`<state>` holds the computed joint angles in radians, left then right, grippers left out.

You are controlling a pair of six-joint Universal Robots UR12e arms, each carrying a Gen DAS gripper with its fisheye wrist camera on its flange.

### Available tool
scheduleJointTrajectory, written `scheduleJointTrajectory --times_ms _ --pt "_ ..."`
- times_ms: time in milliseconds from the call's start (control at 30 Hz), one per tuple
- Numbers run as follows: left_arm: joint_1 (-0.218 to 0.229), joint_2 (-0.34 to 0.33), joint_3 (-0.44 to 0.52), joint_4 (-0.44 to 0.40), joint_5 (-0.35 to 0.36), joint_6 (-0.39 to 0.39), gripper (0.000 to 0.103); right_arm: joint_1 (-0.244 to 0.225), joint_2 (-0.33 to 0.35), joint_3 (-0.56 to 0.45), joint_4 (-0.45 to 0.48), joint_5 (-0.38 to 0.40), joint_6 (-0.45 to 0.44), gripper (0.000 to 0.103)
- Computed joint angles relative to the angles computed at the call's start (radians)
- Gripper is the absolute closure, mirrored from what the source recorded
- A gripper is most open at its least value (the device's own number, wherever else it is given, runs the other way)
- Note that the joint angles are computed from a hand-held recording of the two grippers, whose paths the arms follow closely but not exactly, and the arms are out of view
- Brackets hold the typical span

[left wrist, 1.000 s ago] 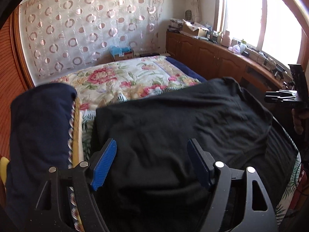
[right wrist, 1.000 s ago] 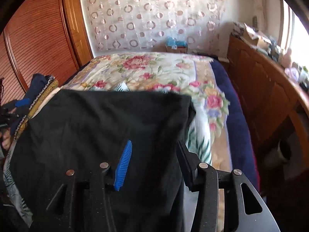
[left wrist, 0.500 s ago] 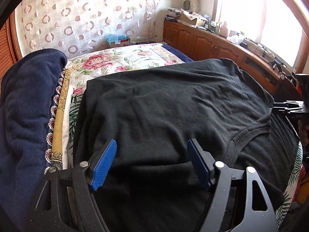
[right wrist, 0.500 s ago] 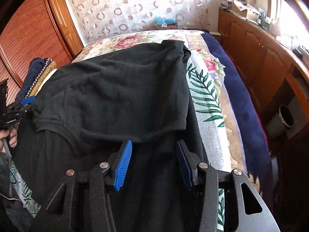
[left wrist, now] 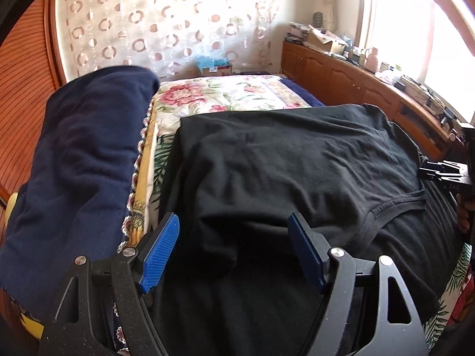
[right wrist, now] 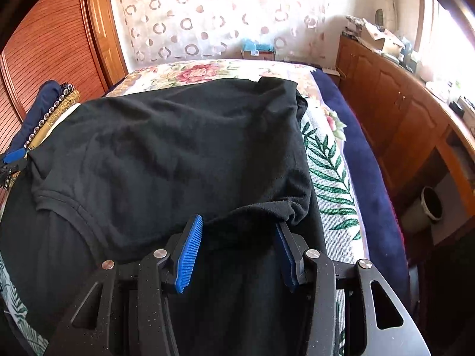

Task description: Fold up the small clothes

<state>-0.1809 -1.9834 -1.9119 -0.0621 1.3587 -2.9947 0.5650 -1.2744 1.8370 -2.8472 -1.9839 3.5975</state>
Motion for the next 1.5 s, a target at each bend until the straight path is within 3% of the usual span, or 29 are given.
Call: scheduleJointTrajectory --times_ms 100,333,600,800,867,933,1000,1033,1133,1167,1200,1500 --pt "0.001 -0.004 -0.004 0.028 0.010 -0.026 0.028 0.007 0.003 0.003 -0.009 -0.019 -0.003 0.053" --pt "-0.005 -0.015 0.014 0.004 0.027 -0.041 0.041 0.007 0.006 -0.001 -0.012 -0.011 -0.003 0.053" --pt "-0.022 -0.029 0.039 -0.053 0.085 -0.026 0.041 0.004 0.002 0.003 -0.017 -0.002 -0.003 0.053" --pt "-0.017 -0.036 0.046 -0.076 0.061 -0.018 0.043 0.002 0.001 0.006 -0.022 0.002 -0.004 0.053" --pt "-0.009 -0.037 0.045 -0.080 0.030 -0.028 0.057 0.002 0.001 0.006 -0.022 0.002 -0.004 0.053" --pt "-0.001 -0.037 0.044 -0.085 0.000 -0.036 0.078 0.002 0.001 0.006 -0.023 0.002 -0.005 0.053" --pt "0.003 -0.034 0.038 -0.068 -0.013 -0.040 0.091 0.001 0.001 0.007 -0.023 0.003 -0.005 0.053" --pt "0.005 -0.031 0.034 -0.061 -0.019 -0.042 0.093 0.000 0.001 0.007 -0.023 0.004 -0.004 0.054" --pt "0.006 -0.018 0.021 -0.025 -0.025 -0.040 0.094 0.005 0.002 0.000 -0.007 -0.031 0.013 0.073" --pt "0.007 -0.014 0.017 -0.017 -0.029 -0.042 0.094 0.004 0.002 0.000 -0.017 -0.031 0.002 0.089" --pt "0.008 -0.009 0.014 -0.012 -0.034 -0.044 0.095 0.005 0.002 0.000 -0.028 -0.042 -0.006 0.095" --pt "0.016 0.031 -0.022 0.082 -0.073 -0.073 0.095 0.031 -0.012 0.001 -0.149 -0.079 -0.130 0.100"
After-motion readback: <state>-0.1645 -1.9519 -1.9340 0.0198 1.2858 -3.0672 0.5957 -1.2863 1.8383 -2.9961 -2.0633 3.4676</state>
